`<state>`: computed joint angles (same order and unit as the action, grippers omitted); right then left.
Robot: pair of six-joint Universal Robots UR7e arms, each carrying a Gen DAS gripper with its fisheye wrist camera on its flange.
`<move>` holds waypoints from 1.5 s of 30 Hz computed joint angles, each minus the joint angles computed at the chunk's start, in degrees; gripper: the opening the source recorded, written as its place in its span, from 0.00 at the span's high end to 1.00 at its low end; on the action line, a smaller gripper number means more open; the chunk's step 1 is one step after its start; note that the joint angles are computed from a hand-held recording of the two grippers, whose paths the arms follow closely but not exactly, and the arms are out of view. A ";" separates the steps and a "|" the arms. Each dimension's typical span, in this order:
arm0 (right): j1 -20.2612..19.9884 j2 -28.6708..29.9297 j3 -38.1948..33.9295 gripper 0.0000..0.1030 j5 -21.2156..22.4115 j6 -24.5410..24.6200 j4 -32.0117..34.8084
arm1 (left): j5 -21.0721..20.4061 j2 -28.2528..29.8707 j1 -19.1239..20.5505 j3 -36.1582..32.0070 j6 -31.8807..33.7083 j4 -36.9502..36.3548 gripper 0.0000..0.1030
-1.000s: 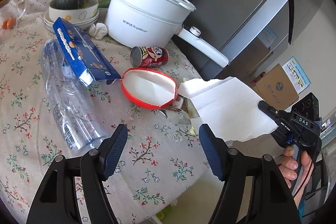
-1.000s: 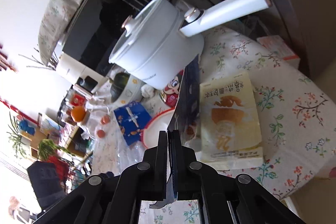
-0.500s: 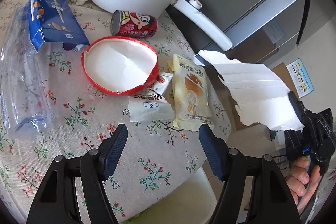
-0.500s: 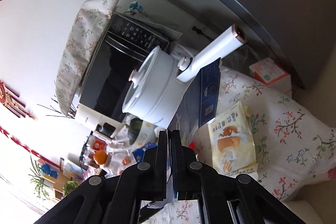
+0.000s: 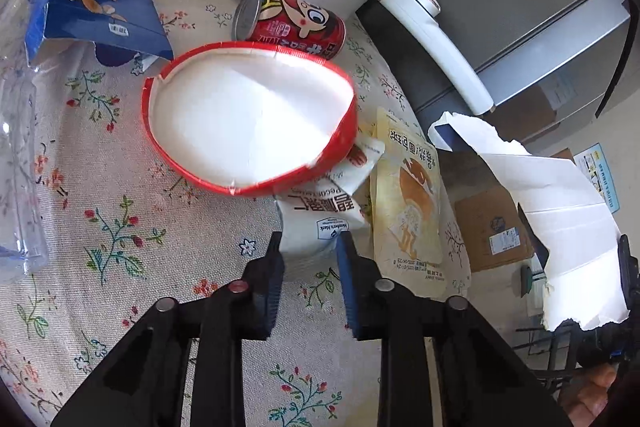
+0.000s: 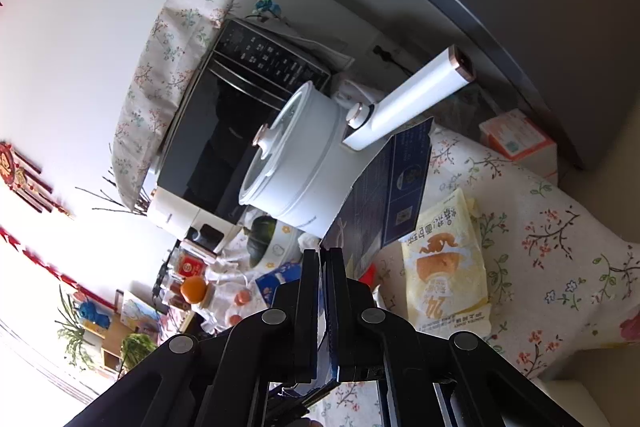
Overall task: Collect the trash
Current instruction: 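Grasp the silver snack wrapper with the left gripper while the right holds the paper, then carry the wrapper into the basin and open the left gripper while the right holds the paper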
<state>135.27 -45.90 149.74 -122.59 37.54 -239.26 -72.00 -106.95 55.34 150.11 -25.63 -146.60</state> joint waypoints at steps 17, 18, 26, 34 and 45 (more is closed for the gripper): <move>1.89 -0.97 -0.47 0.97 -2.36 0.25 3.66 | -17.65 -17.07 2.75 -1.16 5.33 11.21 1.00; 1.97 -0.94 -0.45 0.97 -2.62 0.25 3.60 | -19.72 -16.72 3.88 -1.63 6.09 11.08 1.00; 4.23 -1.25 -0.94 0.97 -4.53 0.63 4.18 | -29.14 -14.39 10.42 -3.92 11.65 10.64 1.00; 6.90 -2.13 -1.43 0.97 -5.78 2.17 7.85 | -25.67 -22.64 4.78 -3.87 13.11 21.51 1.00; 14.57 -1.96 -2.13 0.97 -9.93 6.52 6.20 | -22.77 -40.21 -15.85 1.57 6.42 47.70 1.00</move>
